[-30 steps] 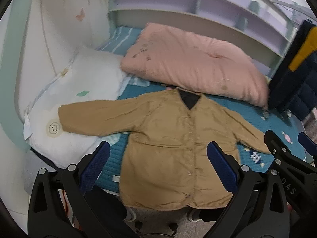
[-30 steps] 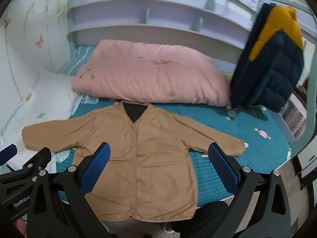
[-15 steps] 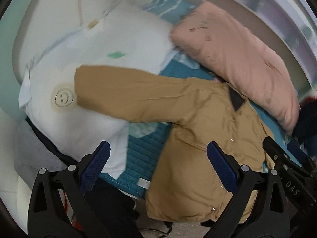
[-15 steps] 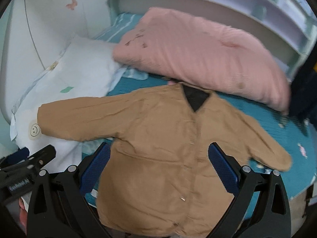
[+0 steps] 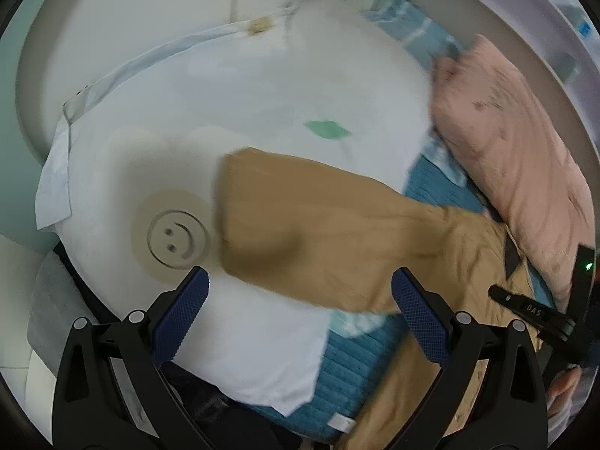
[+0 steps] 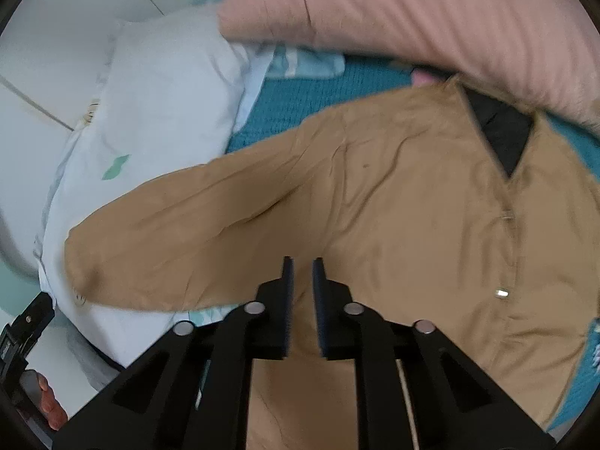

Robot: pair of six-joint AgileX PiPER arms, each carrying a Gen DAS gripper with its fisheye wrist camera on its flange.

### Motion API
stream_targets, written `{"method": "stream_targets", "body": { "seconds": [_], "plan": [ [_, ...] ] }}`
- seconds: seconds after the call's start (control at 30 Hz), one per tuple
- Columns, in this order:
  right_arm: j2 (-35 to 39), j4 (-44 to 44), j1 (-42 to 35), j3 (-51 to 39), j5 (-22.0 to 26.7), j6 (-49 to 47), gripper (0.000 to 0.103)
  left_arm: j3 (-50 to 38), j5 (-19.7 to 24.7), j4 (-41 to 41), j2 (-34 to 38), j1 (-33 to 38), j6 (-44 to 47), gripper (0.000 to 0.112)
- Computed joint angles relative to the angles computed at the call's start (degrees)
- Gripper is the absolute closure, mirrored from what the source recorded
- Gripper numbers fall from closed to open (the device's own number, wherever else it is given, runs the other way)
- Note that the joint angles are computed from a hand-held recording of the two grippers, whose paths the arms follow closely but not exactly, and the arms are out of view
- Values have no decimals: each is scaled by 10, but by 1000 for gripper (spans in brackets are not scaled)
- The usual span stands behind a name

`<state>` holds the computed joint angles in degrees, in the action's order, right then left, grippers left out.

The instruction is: Fold large clothes

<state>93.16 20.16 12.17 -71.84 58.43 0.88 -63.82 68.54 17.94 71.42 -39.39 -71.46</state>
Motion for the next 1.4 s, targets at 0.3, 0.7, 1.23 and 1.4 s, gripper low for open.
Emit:
{"method": "stream_targets", "body": {
  "seconds": [0.3,0.7,1.23,1.4],
  "plan": [
    [156,-7,31,-29,-27,41,99,67,-98,-121,-3,194,161,14],
    [154,-50,54,-24,-63,61,103,137,-237,-333,41,314,352,103],
    [56,-5,2,-26,22,34,101,-62,-79,-113,67,150,152,104],
    [-31,7,-62,-37,83,-10,101,-137,-43,-71,112,89,118,104]
  ]
}}
